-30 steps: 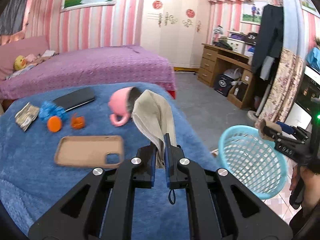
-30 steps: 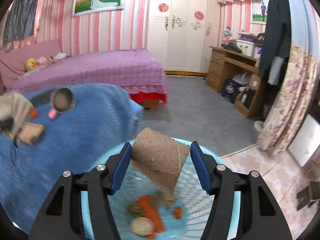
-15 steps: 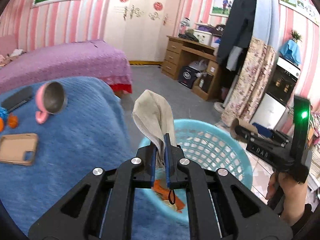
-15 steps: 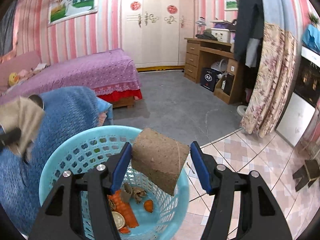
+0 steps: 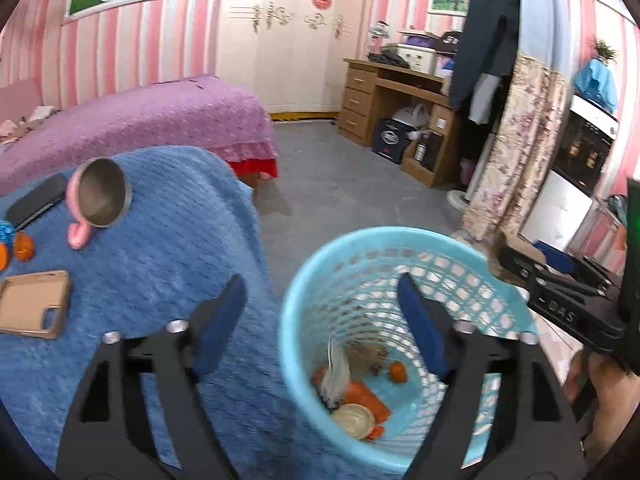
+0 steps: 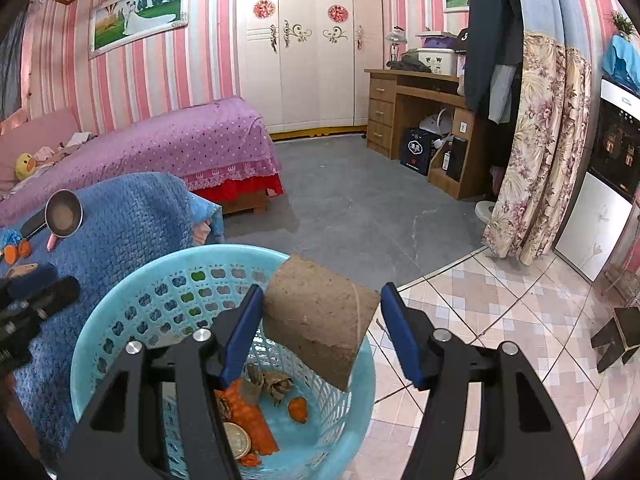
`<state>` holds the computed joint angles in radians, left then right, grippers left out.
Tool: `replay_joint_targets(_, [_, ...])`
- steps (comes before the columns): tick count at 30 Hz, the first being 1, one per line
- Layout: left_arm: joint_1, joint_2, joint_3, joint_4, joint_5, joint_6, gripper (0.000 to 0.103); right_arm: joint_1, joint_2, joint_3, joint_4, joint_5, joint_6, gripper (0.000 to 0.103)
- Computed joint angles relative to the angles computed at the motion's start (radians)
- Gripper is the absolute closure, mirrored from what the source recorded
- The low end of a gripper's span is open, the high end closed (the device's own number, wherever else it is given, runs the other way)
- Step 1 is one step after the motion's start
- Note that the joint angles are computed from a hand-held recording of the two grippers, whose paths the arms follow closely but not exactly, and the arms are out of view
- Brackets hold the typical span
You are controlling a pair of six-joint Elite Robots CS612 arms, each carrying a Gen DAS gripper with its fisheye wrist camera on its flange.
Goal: Collect trash
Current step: 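Open both tools to drop the cloth and cup into the basket, then move both tools back over the bed toward the orange peel and cap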
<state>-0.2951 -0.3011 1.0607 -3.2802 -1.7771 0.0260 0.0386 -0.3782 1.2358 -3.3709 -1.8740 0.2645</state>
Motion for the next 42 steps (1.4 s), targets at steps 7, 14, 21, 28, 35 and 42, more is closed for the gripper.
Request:
replay_joint_targets(7, [0.012, 0.001, -0.003, -0.027, 0.102, 0.001, 0.011, 0.010, 0.007, -0.018, 0.013, -0.010, -0.017, 0.040])
replay_joint_targets(14, [0.031, -0.005, 0.009, -0.039, 0.127, -0.014, 0.010, 0.030, 0.015, -0.045, 0.012, -0.050, -0.036, 0.021])
replay_joint_targets(21, [0.049, -0.023, 0.045, -0.075, 0.153, -0.012, 0.007, 0.044, 0.016, -0.060, 0.020, -0.061, 0.000, 0.014])
replay_joint_targets(28, [0.074, -0.037, 0.068, -0.104, 0.175, -0.003, 0.006, 0.069, 0.033, -0.112, 0.041, -0.076, 0.008, 0.006])
replay_joint_targets(35, [0.111, -0.036, 0.048, -0.100, 0.194, -0.012, 0.006, 0.089, 0.056, -0.174, 0.093, -0.052, 0.047, 0.006])
replay_joint_targets(42, [0.144, -0.011, -0.004, -0.067, 0.231, 0.023, 0.006, 0.115, 0.093, -0.260, 0.138, -0.027, 0.042, 0.006])
